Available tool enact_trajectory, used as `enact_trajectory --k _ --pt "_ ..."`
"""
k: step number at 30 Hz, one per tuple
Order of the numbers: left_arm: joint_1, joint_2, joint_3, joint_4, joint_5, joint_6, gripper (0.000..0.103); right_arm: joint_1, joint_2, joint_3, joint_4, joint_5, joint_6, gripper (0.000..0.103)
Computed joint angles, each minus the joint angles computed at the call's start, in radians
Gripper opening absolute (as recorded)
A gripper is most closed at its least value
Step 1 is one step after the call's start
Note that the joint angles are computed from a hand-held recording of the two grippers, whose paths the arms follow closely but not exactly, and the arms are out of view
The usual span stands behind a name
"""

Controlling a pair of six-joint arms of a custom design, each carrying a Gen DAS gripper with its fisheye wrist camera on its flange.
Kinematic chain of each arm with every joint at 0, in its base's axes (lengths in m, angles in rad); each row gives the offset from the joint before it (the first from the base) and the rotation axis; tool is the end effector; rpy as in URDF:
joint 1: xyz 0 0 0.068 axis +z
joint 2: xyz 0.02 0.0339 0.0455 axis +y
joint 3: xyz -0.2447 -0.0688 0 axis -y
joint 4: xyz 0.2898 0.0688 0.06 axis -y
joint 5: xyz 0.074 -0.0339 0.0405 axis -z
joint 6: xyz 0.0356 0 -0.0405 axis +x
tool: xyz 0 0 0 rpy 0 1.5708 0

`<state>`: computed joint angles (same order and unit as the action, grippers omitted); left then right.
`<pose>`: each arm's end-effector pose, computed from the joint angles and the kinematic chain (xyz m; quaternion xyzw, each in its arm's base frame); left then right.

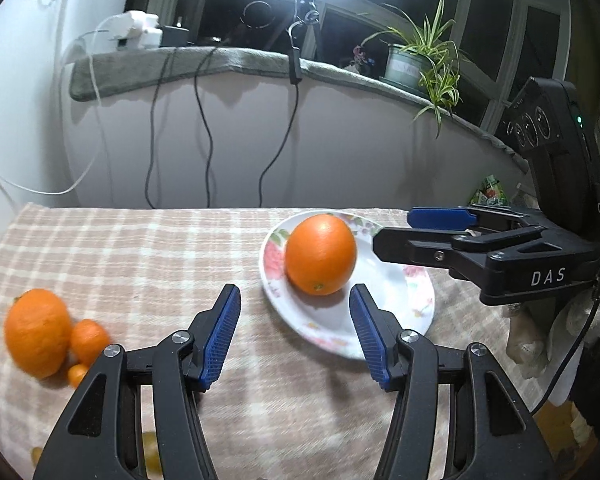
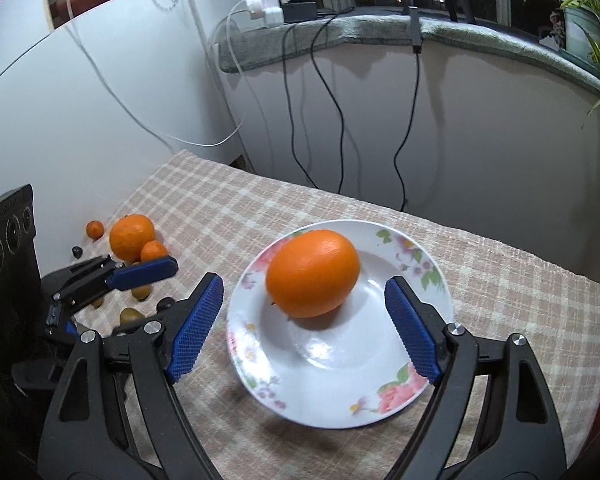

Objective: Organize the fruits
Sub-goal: 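Open the right gripper to release the orange and withdraw, then grasp the kiwi with the left gripper while the right gripper grasps the dark plum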

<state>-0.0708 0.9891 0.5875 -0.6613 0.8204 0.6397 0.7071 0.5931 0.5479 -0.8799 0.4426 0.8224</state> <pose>0.2211 -0.0418 0.1740 0.4027 0.7974 -0.3058 0.3295 0.1416 0.1009 0.2123 0.1228 0.9197 0.0641 0.3675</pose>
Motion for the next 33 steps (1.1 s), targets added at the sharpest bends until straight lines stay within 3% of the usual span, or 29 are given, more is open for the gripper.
enact_trajectory --k 9,14,18,22,27,33 --pt "0.245 0.094 0.048 -0.116 0.051 0.232 0.056 0.183 0.120 0.046 0.049 0.102 0.078 0.085" --pt "0.371 0.169 0.076 -0.171 0.052 0.364 0.056 0.237 0.196 0.069 0.129 0.094 0.082 0.085" --pt "0.443 0.227 0.101 -0.208 0.034 0.443 0.056 0.254 0.296 0.096 0.211 0.052 0.054 0.066" --pt "0.504 0.286 0.128 -0.253 0.029 0.522 0.055 0.253 0.391 0.115 0.290 -0.003 0.026 0.056" --pt "0.525 0.324 0.136 -0.271 0.016 0.562 0.046 0.233 0.502 0.131 0.373 -0.068 0.007 0.049" --pt "0.501 0.359 0.140 -0.269 0.006 0.557 0.044 0.188 0.596 0.141 0.442 -0.128 -0.009 0.043"
